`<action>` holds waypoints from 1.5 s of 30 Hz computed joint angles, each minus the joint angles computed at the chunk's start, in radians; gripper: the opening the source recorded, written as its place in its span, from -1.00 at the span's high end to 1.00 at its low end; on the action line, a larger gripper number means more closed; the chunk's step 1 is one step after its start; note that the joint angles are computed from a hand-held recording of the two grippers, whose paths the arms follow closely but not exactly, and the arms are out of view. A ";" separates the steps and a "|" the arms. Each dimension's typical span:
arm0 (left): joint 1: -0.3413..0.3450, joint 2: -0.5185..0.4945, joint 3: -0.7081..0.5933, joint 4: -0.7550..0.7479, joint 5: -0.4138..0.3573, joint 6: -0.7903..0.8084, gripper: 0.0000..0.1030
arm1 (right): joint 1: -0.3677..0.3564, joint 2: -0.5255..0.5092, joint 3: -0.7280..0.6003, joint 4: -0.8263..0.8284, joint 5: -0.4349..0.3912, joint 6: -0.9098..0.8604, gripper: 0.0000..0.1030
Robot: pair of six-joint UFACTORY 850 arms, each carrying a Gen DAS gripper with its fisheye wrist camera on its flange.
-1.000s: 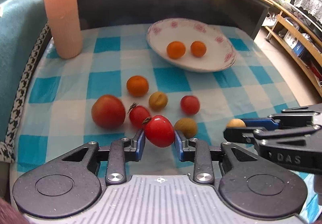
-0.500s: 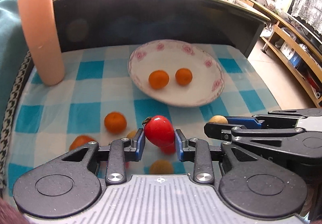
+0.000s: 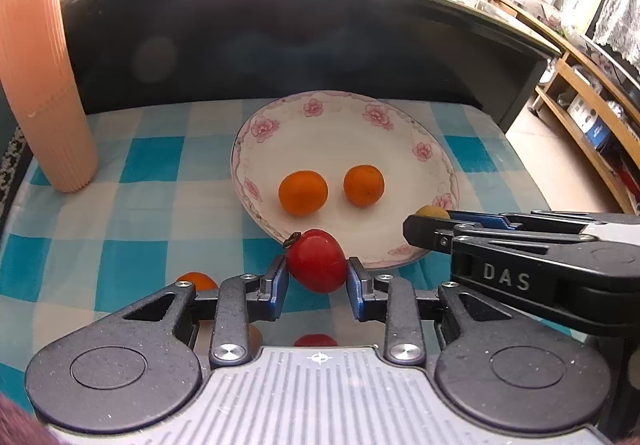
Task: Organize fruits
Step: 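Carry both fruits over the plate and open both tools to release them, then move both open tools back from the plate to the remaining fruit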
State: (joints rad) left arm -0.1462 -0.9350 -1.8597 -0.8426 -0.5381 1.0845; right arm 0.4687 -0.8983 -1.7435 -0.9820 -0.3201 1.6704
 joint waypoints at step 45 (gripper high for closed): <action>-0.001 0.047 0.050 -0.056 0.081 0.024 -0.25 | 0.002 0.044 0.044 -0.425 0.038 0.506 -0.04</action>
